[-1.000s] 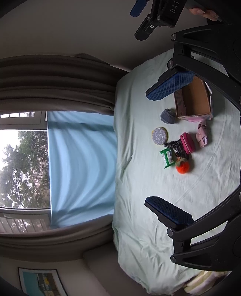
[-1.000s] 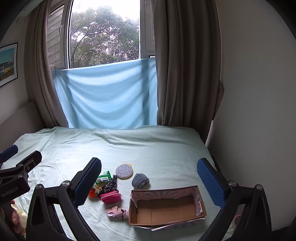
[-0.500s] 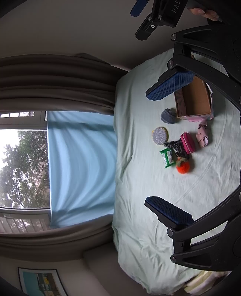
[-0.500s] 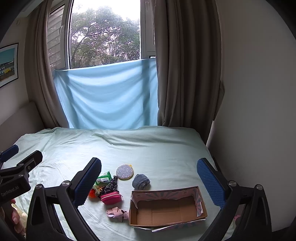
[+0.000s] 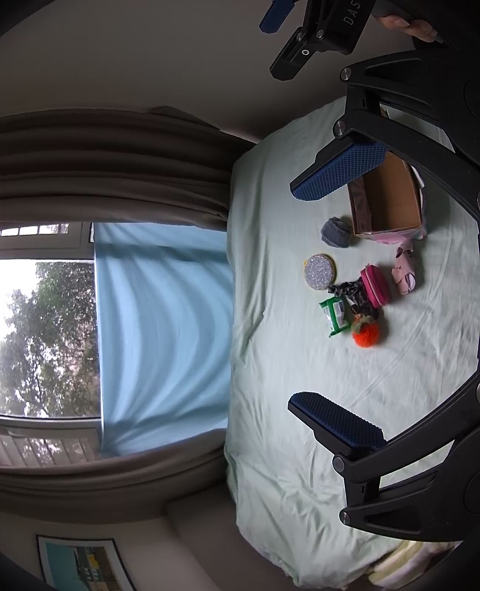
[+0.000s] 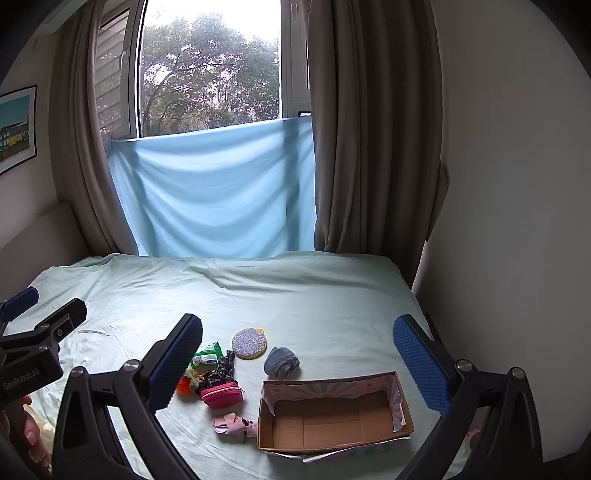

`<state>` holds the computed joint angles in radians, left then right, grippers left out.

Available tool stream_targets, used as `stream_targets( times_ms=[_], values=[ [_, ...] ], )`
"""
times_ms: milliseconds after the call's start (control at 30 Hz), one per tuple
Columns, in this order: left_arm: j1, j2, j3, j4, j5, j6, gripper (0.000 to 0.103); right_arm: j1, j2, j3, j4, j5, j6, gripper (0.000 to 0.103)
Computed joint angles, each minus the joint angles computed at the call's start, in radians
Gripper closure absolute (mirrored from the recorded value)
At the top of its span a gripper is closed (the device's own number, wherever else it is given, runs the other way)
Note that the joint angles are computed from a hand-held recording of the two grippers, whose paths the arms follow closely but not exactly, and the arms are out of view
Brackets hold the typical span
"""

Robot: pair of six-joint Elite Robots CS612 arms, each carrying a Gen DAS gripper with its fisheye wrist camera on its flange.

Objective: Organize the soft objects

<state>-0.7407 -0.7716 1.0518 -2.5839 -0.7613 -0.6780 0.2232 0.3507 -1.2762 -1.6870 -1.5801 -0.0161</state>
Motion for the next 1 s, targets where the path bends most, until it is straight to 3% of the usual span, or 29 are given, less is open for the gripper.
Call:
stream_targets(
  times_ms=[767, 1000],
  values=[
    [-0.002, -0.008, 0.022, -0.021, -0.01, -0.006, 0.0, -0.002, 0.006, -0.009, 0.0, 0.012, 0.006, 0.0],
    [0.001, -0.041, 0.063, 0.055, -0.002, -0.093, 0.0, -0.006, -0.001, -0.008, 0.039, 0.048, 0.003, 0.0]
  ],
)
